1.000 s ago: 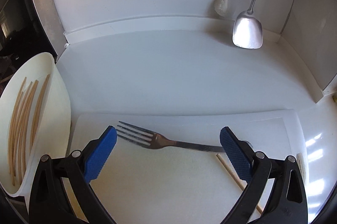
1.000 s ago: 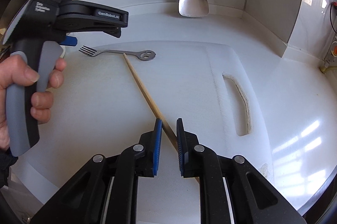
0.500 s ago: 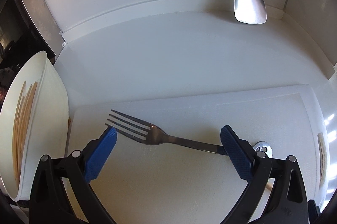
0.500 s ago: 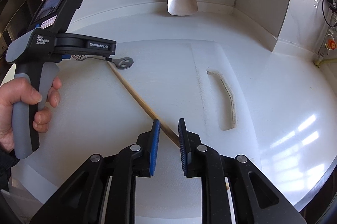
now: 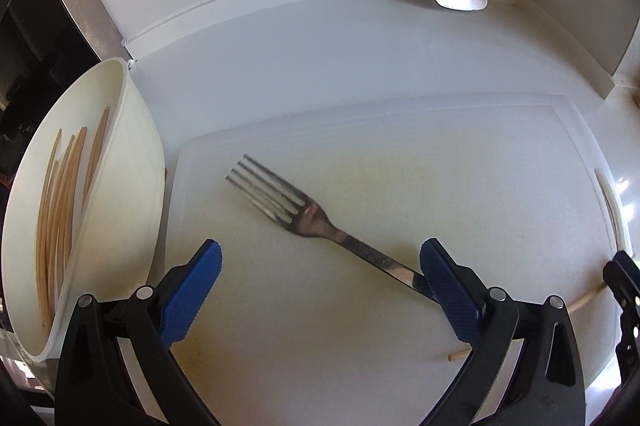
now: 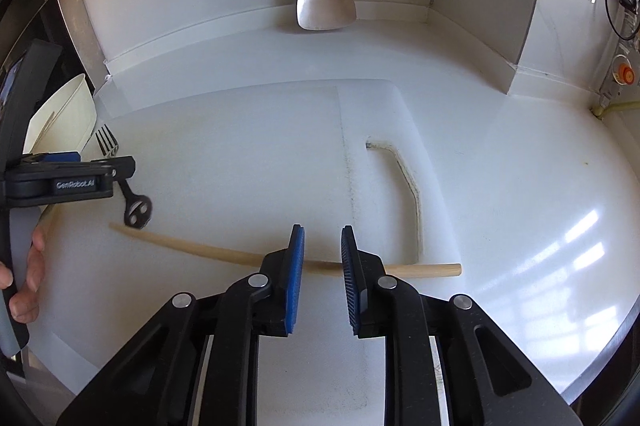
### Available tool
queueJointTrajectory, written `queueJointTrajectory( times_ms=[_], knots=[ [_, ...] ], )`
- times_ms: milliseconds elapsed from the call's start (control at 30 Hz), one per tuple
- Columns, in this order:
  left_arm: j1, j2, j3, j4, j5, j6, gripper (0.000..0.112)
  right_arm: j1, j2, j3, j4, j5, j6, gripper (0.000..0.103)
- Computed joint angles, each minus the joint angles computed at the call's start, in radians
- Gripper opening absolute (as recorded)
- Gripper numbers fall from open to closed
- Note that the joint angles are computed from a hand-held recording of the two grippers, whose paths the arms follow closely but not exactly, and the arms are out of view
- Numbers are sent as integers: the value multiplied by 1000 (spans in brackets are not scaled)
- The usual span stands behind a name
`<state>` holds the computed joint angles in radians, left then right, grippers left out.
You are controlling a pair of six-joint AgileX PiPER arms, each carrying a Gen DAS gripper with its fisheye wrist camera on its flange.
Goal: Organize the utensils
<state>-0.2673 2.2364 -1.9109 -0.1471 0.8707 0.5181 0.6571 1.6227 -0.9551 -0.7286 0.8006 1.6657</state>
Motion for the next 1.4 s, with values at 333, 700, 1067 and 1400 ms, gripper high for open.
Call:
queueJointTrajectory(
  times_ms=[333, 700, 1067, 1400],
  knots=[
    [101, -101, 163, -89, 26, 200, 97, -49, 85, -136, 18, -29, -209, 19],
    [193, -119, 189, -123, 64, 238, 97, 125, 62, -154, 101, 131, -129, 19],
    [236, -160, 263, -160, 47, 268, 97, 22, 183, -276, 110, 33, -240, 19],
    [222, -179, 325, -219, -44, 266, 97, 9, 136, -251, -46, -41, -282, 49]
  ],
)
